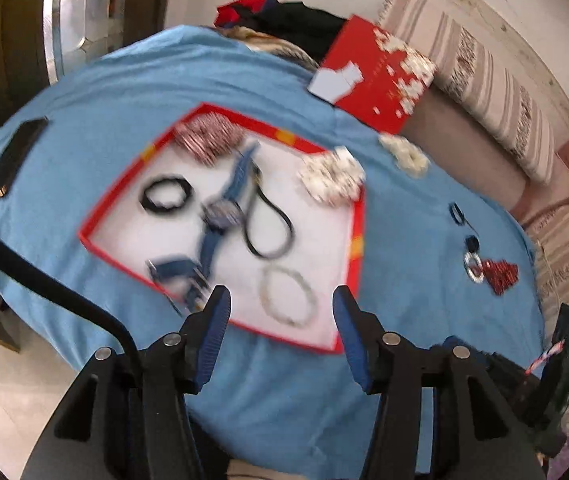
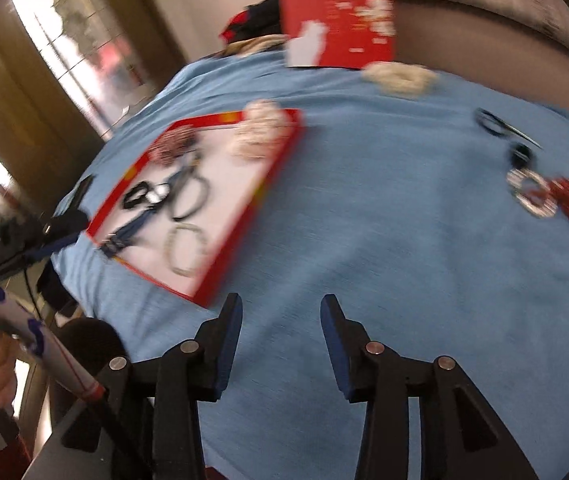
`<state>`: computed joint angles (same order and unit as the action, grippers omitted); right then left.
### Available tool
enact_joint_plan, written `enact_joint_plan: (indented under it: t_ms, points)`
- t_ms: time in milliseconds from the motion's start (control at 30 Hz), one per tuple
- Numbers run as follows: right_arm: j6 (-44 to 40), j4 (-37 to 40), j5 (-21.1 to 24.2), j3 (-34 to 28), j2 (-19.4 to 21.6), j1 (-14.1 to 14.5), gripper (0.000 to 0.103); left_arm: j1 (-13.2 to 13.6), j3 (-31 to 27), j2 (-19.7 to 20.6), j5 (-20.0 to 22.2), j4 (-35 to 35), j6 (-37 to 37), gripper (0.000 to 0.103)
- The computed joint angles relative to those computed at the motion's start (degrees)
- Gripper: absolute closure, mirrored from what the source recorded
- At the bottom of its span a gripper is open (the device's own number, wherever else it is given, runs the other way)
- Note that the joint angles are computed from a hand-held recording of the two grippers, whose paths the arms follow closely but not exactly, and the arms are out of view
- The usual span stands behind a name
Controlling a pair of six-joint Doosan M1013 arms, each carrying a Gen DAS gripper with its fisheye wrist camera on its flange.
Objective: Organize jewelry
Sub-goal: 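Grasp the pearl and red bead bracelets with the right gripper and separate them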
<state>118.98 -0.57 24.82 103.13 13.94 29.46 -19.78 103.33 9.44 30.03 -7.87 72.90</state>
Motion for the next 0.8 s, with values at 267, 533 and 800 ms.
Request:
enact_joint_plan:
  t_ms: [267, 533, 800]
  points:
    - [17.3, -11.7, -1.6, 9.3, -6.0, -5.0, 0.059, -6.4, 3.1, -0.6, -1.5, 5.0, -3.5, 0.047]
    - [31.1, -21.5, -2.1, 13.9, -8.8, -10.4, 0.059, -10.5, 3.1, 1.1, -0.2, 3.7, 1.4, 0.046]
    - [31.3, -23.6, -1.7, 9.7, -4.4, -14.3, 0.059, -11.6, 1.5, 3.4, 1.8, 1.5, 4.9, 0.046]
